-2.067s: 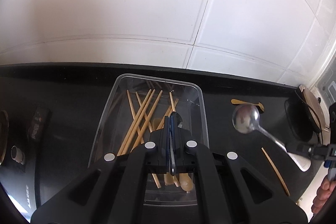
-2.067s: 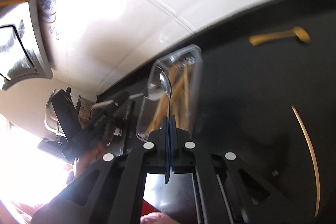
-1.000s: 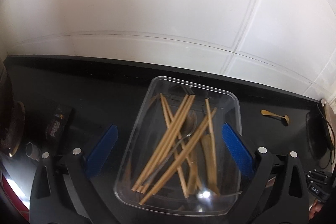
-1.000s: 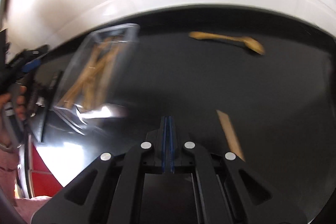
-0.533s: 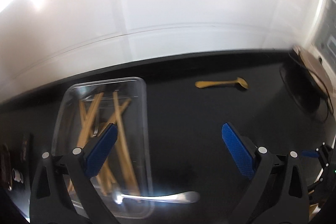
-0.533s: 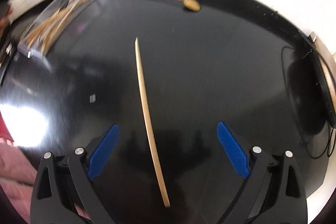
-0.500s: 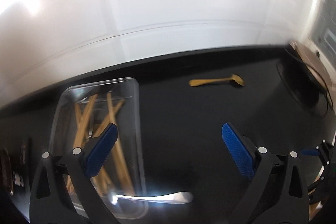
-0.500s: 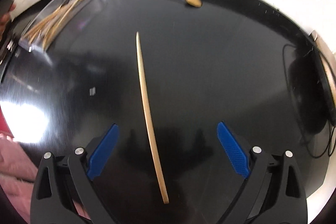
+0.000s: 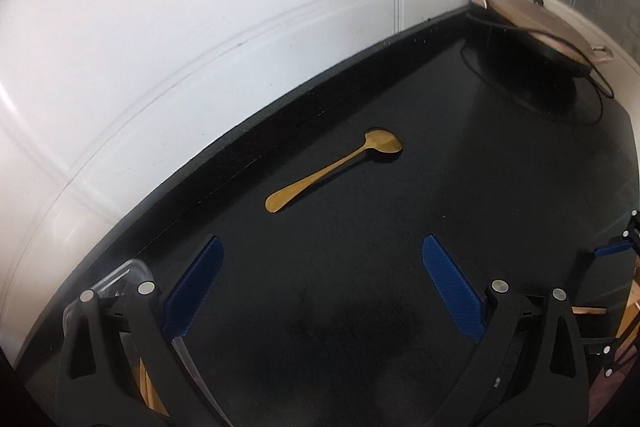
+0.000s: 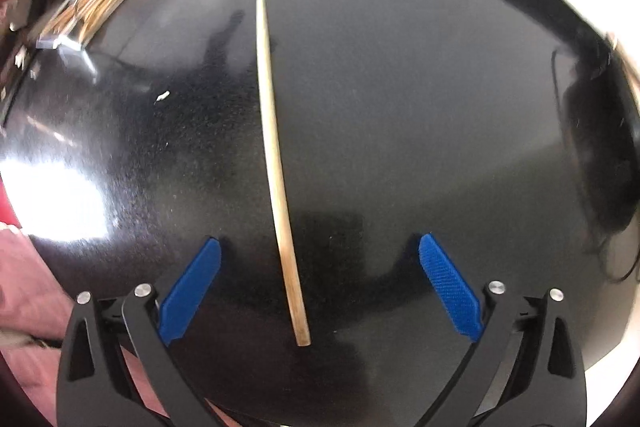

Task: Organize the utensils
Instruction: 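Grasp the gold spoon with the left tool while the right grasps the loose chopstick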

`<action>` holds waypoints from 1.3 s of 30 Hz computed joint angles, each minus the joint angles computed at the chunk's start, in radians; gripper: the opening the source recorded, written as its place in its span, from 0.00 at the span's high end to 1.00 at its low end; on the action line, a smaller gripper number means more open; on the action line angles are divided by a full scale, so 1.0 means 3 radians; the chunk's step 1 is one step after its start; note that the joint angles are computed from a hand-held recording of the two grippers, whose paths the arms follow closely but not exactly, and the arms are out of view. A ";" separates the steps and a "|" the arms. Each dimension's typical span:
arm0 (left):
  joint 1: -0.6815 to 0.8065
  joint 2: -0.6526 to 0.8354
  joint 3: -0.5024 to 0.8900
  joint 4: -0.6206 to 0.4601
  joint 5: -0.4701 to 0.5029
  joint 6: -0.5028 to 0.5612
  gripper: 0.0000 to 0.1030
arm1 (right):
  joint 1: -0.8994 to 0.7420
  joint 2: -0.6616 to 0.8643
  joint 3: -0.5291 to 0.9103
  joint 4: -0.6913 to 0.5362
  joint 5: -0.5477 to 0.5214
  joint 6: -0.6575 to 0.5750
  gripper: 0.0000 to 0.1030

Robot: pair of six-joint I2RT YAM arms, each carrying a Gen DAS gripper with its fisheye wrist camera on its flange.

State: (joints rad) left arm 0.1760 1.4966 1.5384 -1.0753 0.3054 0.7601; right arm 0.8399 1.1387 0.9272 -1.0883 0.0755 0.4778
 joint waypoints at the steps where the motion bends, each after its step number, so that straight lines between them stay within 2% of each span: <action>1: -0.0070 0.0097 0.0045 0.0040 -0.0072 -0.0010 0.06 | 0.0000 -0.0010 -0.0021 0.0017 0.0005 -0.0010 0.05; 5: -0.0254 0.0345 0.0130 0.0166 -0.0172 0.0036 0.06 | 0.0008 0.0022 -0.0006 0.0013 -0.0007 0.0005 0.05; 11: -0.0458 0.0919 0.0557 0.0010 -0.0209 0.0334 0.06 | -0.0100 0.0156 0.0117 -0.0021 -0.0059 -0.0098 0.05; 16: -0.0539 0.1396 0.1021 -0.0283 -0.0255 0.0696 0.20 | -0.0059 0.0141 0.0110 -0.0022 -0.0040 -0.0035 0.05; 19: -0.0570 0.1553 0.1116 -0.0301 -0.0320 0.0843 0.21 | -0.0059 0.0203 0.0148 -0.0012 -0.0046 -0.0036 0.05; 25: -0.0520 0.1727 0.1333 -0.0407 -0.0118 0.0823 0.21 | -0.0062 0.0391 0.0299 -0.0035 -0.0070 -0.0046 0.05; 27: -0.0471 0.1899 0.1590 -0.0621 -0.0089 0.0714 0.21 | -0.0074 0.0457 0.0358 -0.0064 -0.0092 -0.0073 0.05; 28: -0.0436 0.2021 0.1785 -0.0765 -0.0058 0.0535 0.25 | -0.0091 0.0507 0.0402 -0.0091 -0.0113 -0.0098 0.05; 29: -0.0437 0.2030 0.1812 -0.0731 -0.0087 0.0459 0.30 | -0.0105 0.0554 0.0444 -0.0120 -0.0131 -0.0117 0.05; 30: -0.0419 0.2019 0.1812 -0.0692 -0.0080 0.0385 0.47 | -0.0118 0.0595 0.0481 -0.0149 -0.0150 -0.0127 0.05; 31: -0.0389 0.1982 0.1779 -0.0619 -0.0047 0.0291 0.85 | -0.0121 0.0614 0.0509 -0.0164 -0.0164 -0.0145 0.08; 32: -0.0384 0.2026 0.1860 -0.0695 -0.0058 0.0204 0.93 | -0.0103 0.0623 0.0556 -0.0172 -0.0157 -0.0192 0.21; 33: -0.0377 0.2026 0.1870 -0.0691 -0.0066 0.0081 0.96 | -0.0100 0.0592 0.0608 -0.0157 -0.0109 -0.0204 0.36; 34: -0.0354 0.2054 0.1935 -0.0753 -0.0037 -0.0065 0.96 | -0.0166 0.0606 0.0666 -0.0170 -0.0111 -0.0234 0.93; 35: -0.0341 0.2069 0.1979 -0.0796 -0.0012 -0.0131 0.96 | -0.0209 0.0680 0.0739 -0.0223 -0.0073 -0.0251 0.93; 39: -0.0225 0.1921 0.1860 -0.0920 0.0088 -0.0392 0.96 | -0.0433 0.0688 0.0749 -0.0185 -0.0283 -0.0248 0.93</action>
State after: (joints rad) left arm 0.1086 2.0730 2.0964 -1.3513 0.3318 0.6424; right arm 0.7101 1.3451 1.1518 -1.1438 -0.0095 0.4035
